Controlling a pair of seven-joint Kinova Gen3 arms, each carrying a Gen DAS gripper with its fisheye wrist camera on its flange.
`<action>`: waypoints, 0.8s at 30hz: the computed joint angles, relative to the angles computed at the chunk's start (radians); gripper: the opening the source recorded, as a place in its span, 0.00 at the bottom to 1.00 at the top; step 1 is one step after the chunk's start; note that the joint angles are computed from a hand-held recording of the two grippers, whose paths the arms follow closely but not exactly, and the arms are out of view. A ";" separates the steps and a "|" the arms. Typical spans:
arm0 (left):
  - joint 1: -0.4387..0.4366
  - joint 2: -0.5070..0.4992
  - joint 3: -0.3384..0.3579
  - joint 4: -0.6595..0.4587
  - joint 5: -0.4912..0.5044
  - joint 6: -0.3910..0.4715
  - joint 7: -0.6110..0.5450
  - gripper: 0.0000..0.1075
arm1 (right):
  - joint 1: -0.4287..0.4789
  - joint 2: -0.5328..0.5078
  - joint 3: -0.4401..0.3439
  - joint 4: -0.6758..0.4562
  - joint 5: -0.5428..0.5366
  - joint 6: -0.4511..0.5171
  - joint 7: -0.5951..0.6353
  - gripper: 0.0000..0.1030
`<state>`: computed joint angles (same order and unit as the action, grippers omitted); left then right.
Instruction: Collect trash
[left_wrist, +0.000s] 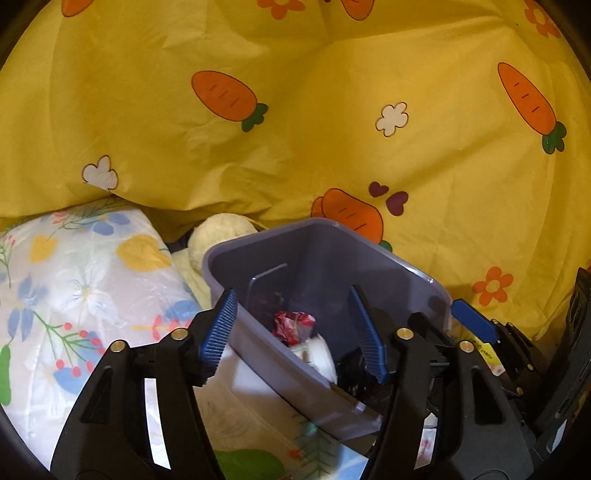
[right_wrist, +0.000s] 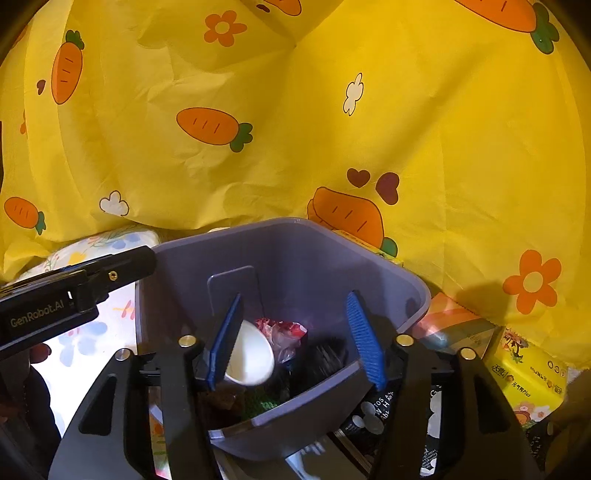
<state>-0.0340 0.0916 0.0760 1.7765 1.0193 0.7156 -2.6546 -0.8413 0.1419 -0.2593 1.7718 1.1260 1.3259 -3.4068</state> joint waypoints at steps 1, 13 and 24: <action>-0.001 -0.011 -0.004 0.009 -0.004 -0.016 0.003 0.69 | -0.005 0.000 -0.002 0.004 0.009 0.003 -0.009 0.71; 0.035 -0.218 -0.127 0.223 0.072 -0.297 -0.165 0.90 | -0.104 0.063 -0.007 -0.072 0.041 0.125 -0.019 0.95; 0.054 -0.376 -0.330 0.366 0.015 -0.293 -0.219 0.90 | -0.256 0.126 -0.013 -0.169 0.070 0.195 -0.014 0.95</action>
<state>0.0199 -0.2841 -0.2544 2.1424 1.0339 0.4226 -2.8733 -1.0970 0.2683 -0.2724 1.6033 1.1960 1.5213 -3.4206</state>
